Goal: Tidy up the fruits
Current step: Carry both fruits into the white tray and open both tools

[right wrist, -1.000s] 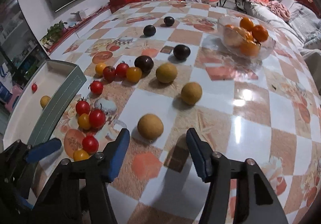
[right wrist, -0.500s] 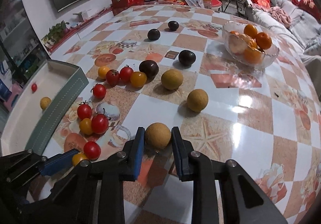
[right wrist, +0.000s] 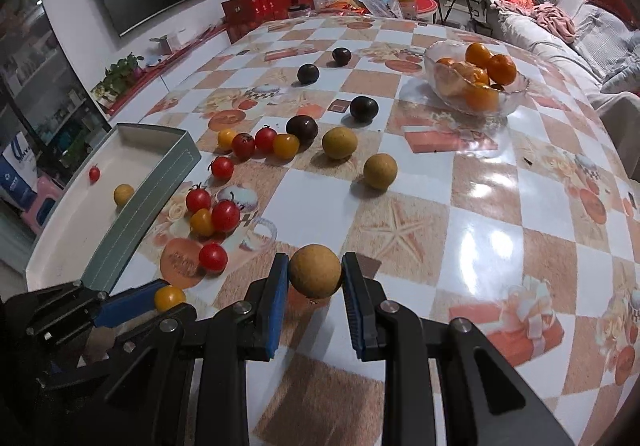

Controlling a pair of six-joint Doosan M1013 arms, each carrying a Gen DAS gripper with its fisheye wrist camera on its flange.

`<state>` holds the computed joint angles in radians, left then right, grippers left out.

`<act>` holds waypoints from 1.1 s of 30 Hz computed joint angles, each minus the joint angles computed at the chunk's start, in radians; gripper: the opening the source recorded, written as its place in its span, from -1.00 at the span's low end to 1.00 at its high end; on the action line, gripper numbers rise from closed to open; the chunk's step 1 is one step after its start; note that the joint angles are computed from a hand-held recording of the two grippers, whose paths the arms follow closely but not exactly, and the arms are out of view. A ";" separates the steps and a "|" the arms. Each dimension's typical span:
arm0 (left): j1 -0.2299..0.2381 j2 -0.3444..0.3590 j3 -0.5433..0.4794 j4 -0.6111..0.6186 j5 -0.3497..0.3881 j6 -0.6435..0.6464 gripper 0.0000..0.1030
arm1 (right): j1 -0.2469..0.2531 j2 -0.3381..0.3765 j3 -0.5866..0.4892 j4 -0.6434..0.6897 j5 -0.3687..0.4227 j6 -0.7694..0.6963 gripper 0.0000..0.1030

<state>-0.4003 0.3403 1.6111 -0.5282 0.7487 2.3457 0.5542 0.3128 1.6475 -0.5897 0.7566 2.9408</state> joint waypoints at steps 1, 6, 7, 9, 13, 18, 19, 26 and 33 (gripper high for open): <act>0.002 -0.001 0.000 -0.006 0.004 0.007 -0.55 | 0.003 -0.002 0.001 0.000 0.003 0.002 -0.44; 0.018 -0.011 0.002 -0.038 0.020 0.038 -0.55 | 0.013 -0.012 0.000 0.003 0.019 0.010 -0.44; 0.021 -0.013 0.002 -0.045 0.021 0.046 -0.55 | 0.015 -0.013 -0.002 0.002 0.025 0.009 -0.44; 0.029 -0.017 0.003 -0.061 0.026 0.062 -0.55 | 0.021 -0.014 -0.009 -0.001 0.038 0.005 -0.44; 0.041 -0.023 0.003 -0.087 0.036 0.081 -0.55 | 0.030 -0.015 -0.017 -0.011 0.047 0.014 -0.44; 0.059 -0.032 0.006 -0.120 0.047 0.112 -0.55 | 0.038 -0.010 -0.033 -0.005 0.049 0.008 -0.44; 0.063 -0.034 0.007 -0.126 0.048 0.116 -0.55 | 0.039 -0.008 -0.037 -0.004 0.051 0.004 -0.44; 0.095 -0.037 0.002 -0.159 0.042 0.135 -0.55 | 0.053 0.015 -0.088 -0.001 0.070 -0.043 -0.44; 0.127 -0.025 -0.009 -0.156 0.035 0.117 -0.55 | 0.062 0.049 -0.153 0.018 0.081 -0.102 -0.44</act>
